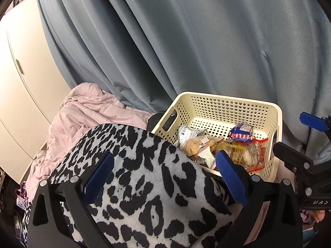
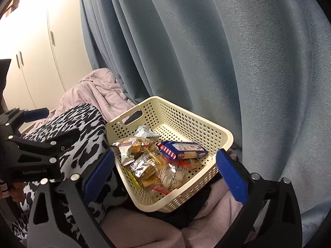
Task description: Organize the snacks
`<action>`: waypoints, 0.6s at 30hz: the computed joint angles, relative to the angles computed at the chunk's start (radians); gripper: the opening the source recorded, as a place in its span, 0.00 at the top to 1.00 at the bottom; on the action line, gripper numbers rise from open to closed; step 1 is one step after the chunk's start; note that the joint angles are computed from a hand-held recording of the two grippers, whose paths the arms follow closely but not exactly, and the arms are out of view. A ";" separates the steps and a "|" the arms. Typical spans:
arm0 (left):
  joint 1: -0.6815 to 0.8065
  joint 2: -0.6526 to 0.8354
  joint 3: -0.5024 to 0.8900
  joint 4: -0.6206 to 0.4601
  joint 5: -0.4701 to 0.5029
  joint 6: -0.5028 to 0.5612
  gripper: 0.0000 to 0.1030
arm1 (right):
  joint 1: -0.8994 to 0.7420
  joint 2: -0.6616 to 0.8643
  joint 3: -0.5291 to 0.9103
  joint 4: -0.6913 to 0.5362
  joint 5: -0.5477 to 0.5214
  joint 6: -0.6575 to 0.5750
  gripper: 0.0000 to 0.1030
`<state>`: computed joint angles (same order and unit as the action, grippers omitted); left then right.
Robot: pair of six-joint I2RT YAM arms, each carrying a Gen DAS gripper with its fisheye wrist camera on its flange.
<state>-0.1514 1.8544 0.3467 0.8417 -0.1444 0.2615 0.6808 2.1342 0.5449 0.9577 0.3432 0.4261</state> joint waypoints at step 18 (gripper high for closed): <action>-0.087 -0.013 -0.119 0.170 -0.155 0.041 0.05 | 0.132 0.010 -0.004 -0.070 0.194 -0.084 0.03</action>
